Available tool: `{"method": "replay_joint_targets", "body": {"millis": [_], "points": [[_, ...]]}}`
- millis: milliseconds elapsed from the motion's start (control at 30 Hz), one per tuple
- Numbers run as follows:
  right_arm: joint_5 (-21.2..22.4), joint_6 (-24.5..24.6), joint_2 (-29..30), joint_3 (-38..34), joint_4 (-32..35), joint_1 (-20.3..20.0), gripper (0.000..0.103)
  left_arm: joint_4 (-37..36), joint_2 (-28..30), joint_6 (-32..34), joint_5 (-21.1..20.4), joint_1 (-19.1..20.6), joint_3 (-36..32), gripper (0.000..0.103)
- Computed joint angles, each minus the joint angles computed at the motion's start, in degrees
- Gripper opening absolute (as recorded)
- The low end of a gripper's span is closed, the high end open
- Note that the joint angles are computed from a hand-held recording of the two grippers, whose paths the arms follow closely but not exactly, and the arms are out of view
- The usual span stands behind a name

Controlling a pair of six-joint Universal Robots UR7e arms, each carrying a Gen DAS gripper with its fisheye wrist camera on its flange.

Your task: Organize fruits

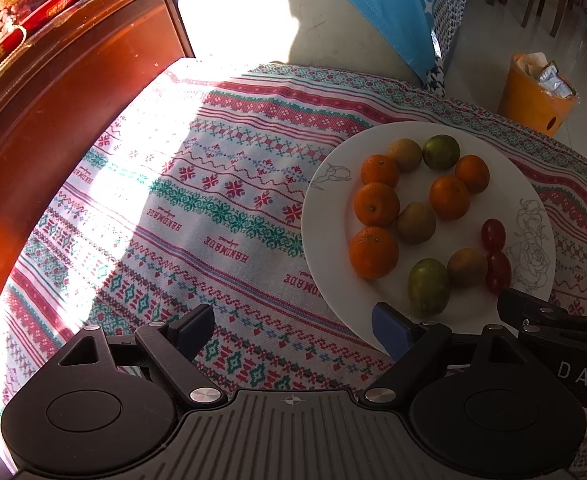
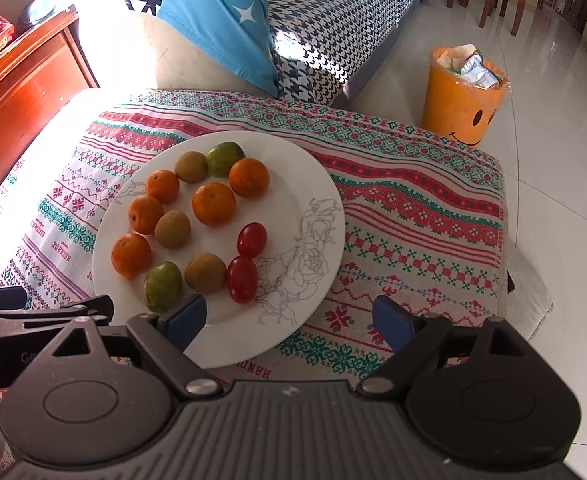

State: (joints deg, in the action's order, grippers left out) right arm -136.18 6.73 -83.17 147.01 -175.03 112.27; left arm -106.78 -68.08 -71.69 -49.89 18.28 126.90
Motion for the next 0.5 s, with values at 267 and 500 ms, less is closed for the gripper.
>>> {"method": "replay_joint_targets", "body": {"millis": [267, 500], "points": [[-0.72, -1.86, 0.89, 0.22, -1.92, 0.42, 0.09, 1.1, 0.26, -0.61, 0.01, -0.26, -0.31, 0.088], [-1.07, -2.86, 1.12, 0.33, -2.89, 0.56, 0.09, 1.23, 0.13, -0.6, -0.06, -0.29, -0.29, 0.088]]}}
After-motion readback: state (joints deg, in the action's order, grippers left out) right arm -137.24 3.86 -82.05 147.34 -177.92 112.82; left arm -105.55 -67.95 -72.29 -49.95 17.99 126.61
